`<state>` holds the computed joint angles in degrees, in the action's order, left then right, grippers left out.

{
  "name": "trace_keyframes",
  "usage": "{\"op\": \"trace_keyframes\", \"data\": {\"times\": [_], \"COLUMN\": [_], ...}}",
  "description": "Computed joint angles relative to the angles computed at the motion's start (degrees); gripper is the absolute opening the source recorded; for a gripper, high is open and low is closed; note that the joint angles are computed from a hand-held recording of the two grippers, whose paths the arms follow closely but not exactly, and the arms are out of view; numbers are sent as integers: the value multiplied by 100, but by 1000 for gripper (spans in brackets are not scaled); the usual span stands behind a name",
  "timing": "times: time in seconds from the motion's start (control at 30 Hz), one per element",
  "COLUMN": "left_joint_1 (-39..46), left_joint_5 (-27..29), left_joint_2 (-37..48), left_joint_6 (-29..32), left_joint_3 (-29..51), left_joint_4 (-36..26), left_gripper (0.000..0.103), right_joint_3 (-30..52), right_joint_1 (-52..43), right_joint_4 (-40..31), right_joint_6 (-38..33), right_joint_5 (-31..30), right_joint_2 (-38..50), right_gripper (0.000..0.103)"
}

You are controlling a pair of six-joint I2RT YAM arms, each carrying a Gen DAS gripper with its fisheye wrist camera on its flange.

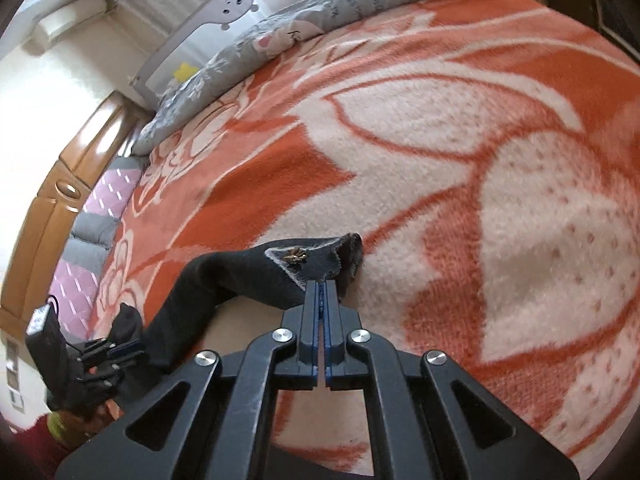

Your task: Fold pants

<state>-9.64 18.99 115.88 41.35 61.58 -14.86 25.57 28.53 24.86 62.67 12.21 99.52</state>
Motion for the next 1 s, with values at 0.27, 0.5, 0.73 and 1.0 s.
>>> {"op": "trace_keyframes", "data": {"times": [0.27, 0.5, 0.73, 1.0], "left_joint_1": [-539, 75, 1060, 1439], "left_joint_5": [-1075, -363, 520, 914], "left_joint_2": [1125, 639, -307, -1404], "left_joint_6": [52, 389, 1400, 2028], "left_joint_3": [668, 654, 134, -1277], "left_joint_4": [239, -200, -1091, -976], "left_gripper": [12, 2, 2, 2], "right_joint_3": [-8, -311, -776, -723], "right_joint_1": [-9, -72, 690, 2832], "right_joint_4": [350, 261, -331, -1890], "right_joint_6": [4, 22, 622, 2599], "right_joint_5": [-23, 112, 567, 1897], "right_joint_2": [118, -342, -1057, -1423], "right_gripper": [2, 2, 2, 2]}}
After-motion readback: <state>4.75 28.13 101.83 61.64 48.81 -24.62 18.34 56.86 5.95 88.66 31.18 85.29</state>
